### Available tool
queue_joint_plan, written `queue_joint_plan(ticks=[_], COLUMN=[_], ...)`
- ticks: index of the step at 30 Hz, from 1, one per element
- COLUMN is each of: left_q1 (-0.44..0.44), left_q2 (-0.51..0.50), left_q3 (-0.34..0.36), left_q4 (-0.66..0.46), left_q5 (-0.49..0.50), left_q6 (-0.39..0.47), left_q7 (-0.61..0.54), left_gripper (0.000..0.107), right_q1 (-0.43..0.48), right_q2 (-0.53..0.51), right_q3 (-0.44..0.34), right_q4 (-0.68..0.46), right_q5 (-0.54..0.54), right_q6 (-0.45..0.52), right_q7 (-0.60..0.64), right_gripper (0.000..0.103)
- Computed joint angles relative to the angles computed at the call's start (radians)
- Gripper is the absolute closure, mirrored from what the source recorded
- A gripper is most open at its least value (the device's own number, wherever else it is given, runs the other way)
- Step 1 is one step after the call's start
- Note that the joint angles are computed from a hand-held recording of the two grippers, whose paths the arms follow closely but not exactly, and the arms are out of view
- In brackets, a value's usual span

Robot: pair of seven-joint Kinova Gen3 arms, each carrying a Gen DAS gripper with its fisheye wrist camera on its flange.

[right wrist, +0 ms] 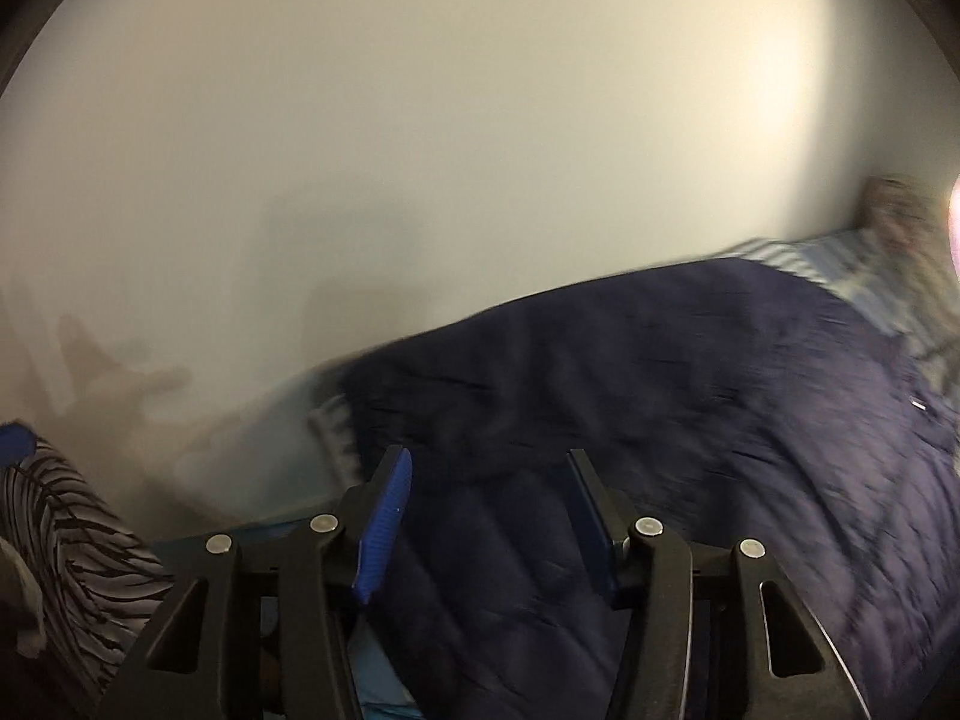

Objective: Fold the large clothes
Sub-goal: 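Grasp the navy jacket's sleeve cuff with the right tool, then carry the held sleeve across the jacket body with the right tool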

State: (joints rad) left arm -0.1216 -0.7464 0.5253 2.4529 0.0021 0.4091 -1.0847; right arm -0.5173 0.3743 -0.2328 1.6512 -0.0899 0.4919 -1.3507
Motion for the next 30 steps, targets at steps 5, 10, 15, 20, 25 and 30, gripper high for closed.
queue_joint_plan(ticks=[5,10,15,20,25,30], left_q1=[0.027,0.028,0.027,0.02,0.005,-0.009], left_q2=[-0.009,-0.019,0.001,0.037,0.062,0.078], left_q3=[-0.045,-0.066,-0.087,-0.093,-0.076,-0.05], left_q4=[0.014,0.03,0.039,0.036,0.026,0.009], left_q5=[0.004,0.002,0.003,0.0,-0.017,-0.031], left_q6=[0.034,0.042,0.033,0.014,-0.005,-0.025], left_q7=[-0.007,-0.012,-0.019,-0.021,-0.023,-0.025], left_gripper=[0.034,0.034,0.034,0.034,0.034,0.034], right_q1=[-0.043,-0.111,-0.153,-0.217,-0.193,-0.054], right_q2=[0.152,0.277,0.356,0.401,0.417,0.35], right_q3=[-0.026,0.001,0.013,0.062,0.044,-0.034], right_q4=[-0.14,-0.247,-0.321,-0.363,-0.381,-0.296], right_q5=[-0.003,0.028,0.039,0.087,0.078,-0.041], right_q6=[0.11,0.163,0.198,0.215,0.213,0.117], right_q7=[0.037,0.047,0.042,-0.011,-0.037,0.004], right_gripper=[0.056,0.057,0.056,0.056,0.097,0.098])
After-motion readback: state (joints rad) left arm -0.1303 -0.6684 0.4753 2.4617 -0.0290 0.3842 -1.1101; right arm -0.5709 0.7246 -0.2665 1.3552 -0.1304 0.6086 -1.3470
